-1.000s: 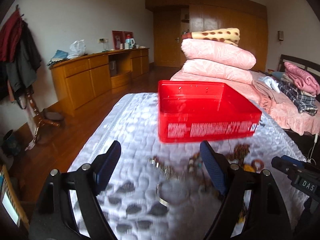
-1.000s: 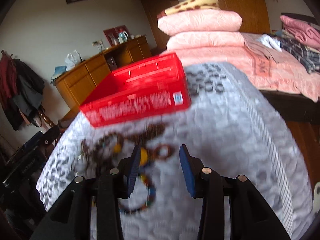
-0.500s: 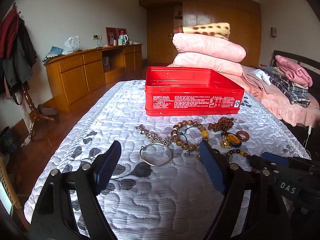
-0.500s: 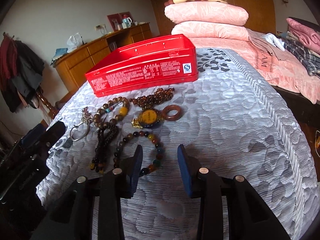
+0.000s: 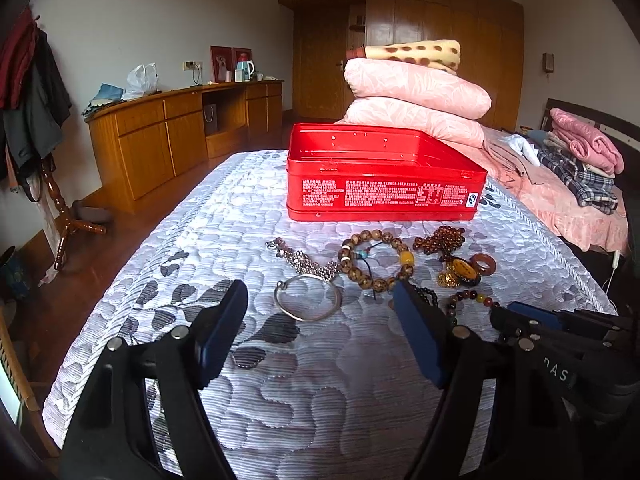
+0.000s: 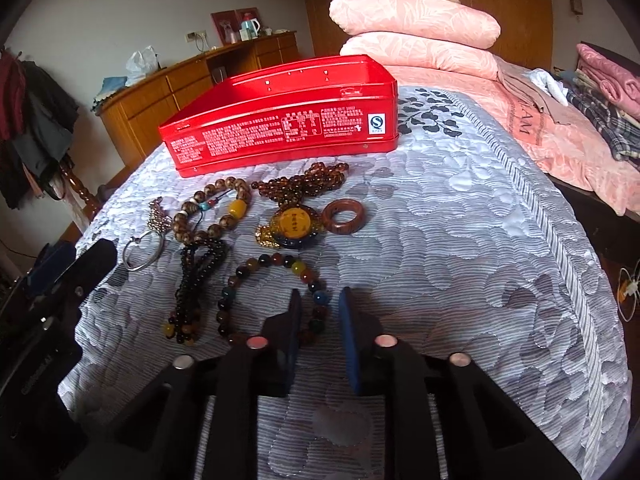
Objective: Organize jewelry
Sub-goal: 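Withdraw both tools from the red tin back over the jewelry, then grasp the black bead necklace with the left tool while the right tool grasps a beaded bracelet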
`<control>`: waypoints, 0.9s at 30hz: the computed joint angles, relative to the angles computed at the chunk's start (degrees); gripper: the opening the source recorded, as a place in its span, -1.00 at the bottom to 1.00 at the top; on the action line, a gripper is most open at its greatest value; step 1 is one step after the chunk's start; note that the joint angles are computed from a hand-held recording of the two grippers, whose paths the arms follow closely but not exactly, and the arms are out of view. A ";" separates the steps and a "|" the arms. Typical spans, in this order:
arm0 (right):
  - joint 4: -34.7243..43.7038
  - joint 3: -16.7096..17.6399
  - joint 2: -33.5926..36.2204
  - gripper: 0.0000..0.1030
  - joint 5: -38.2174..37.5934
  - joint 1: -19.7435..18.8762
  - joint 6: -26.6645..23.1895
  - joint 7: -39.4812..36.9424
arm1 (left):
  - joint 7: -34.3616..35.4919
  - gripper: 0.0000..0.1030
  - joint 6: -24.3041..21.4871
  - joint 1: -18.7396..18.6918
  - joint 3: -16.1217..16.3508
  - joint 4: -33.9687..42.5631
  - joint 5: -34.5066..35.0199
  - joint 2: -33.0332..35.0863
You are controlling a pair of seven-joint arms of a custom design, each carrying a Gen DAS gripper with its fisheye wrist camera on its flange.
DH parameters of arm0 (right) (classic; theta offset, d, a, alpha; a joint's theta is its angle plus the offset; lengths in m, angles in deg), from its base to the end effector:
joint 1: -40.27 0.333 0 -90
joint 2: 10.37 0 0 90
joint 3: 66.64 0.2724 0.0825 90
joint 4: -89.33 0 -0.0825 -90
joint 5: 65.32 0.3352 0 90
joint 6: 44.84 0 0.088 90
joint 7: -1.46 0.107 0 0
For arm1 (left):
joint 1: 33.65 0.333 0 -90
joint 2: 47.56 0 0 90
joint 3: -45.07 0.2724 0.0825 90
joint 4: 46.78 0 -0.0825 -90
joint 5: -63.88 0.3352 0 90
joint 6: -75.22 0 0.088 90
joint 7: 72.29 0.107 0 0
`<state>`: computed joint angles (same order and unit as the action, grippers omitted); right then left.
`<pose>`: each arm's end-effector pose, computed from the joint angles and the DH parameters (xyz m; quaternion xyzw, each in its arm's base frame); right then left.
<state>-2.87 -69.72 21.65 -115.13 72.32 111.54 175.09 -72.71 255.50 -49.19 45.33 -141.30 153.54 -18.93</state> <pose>0.5621 0.3507 0.3447 -0.5783 0.7248 -0.2264 0.2982 0.5729 -0.2487 0.3603 -0.5368 0.6966 -0.3811 0.2853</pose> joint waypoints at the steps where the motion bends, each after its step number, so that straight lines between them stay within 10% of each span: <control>1: -0.06 -0.01 -0.02 -0.81 -0.10 0.02 0.06 -0.12 | 0.71 0.42 0.13 0.15 -0.14 -0.23 -0.62 -0.04; 10: -4.70 -1.13 -3.24 -0.85 -2.73 0.08 2.18 4.01 | 12.72 0.42 2.79 0.28 -0.98 -2.83 -11.79 -0.15; 27: -10.76 -0.75 -7.03 -0.85 -11.48 -3.03 6.31 14.08 | 45.01 0.11 -4.73 4.41 -13.60 -2.03 -42.69 4.90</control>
